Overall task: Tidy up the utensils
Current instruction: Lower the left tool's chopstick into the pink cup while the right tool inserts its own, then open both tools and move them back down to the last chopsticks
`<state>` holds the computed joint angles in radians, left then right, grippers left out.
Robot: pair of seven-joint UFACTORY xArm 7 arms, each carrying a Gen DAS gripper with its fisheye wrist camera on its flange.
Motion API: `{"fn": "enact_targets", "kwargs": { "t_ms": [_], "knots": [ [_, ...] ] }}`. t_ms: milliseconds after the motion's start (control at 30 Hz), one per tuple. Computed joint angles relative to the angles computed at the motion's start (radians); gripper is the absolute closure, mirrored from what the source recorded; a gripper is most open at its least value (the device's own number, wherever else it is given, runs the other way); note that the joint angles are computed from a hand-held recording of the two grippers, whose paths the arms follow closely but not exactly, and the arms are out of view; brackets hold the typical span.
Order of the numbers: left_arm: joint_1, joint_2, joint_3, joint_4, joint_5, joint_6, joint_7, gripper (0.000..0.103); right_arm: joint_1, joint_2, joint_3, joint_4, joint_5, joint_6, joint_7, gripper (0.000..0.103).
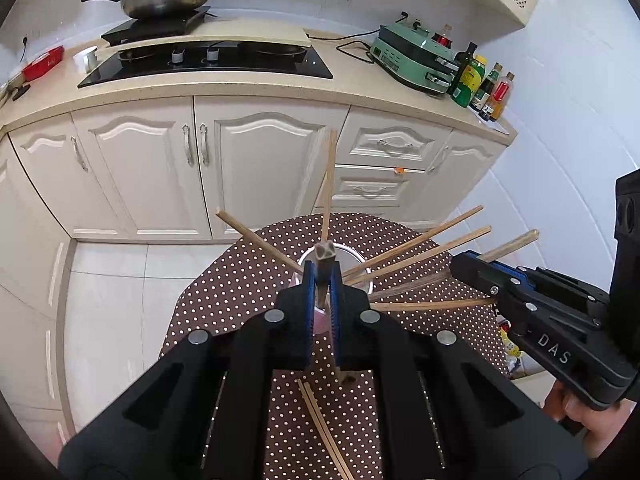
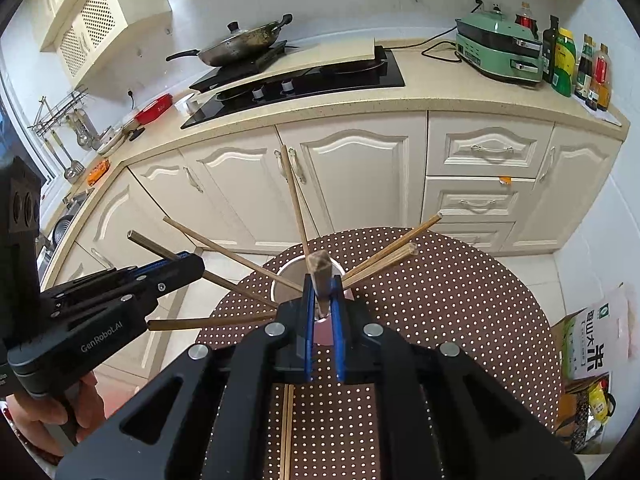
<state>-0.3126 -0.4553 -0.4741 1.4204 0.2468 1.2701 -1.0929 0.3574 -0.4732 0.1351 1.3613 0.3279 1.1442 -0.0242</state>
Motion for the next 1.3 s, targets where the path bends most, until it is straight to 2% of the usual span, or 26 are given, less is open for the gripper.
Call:
{"fn": "enact_targets", "kwargs": {
  "t_ms": [300,400,467,600,967,1300],
  "knots": [
    [-0.005,-0.007,0.000,0.004,-0.016,0.019,-0.016,0.095,0.005,-0.009,-0.013,0.000,0.030,0.007,0.008,0.093],
    [-0.003,-0.007,-0.006,0.012,-0.014,0.029,-0.020,0.094,0.005,-0.013,-0.013,0.004,0.031,0.009,0.009,0.089],
    [-0.002,-0.009,-0.008,0.015,-0.015,0.033,-0.027,0.088,0.005,-0.019,-0.016,0.002,0.036,0.008,0.009,0.088],
    [0.006,-0.025,-0.022,0.013,-0.005,0.036,-0.051,0.059,0.006,-0.030,-0.026,0.001,0.049,0.014,0.006,0.088],
    [0.039,-0.113,-0.056,-0.031,-0.012,0.017,-0.119,0.055,-0.001,-0.092,-0.058,-0.018,0.074,0.033,-0.007,0.086],
    [0.060,-0.219,-0.080,-0.144,-0.092,-0.042,-0.203,0.053,-0.007,-0.172,-0.084,-0.105,0.085,0.094,-0.037,0.084]
  ]
}}
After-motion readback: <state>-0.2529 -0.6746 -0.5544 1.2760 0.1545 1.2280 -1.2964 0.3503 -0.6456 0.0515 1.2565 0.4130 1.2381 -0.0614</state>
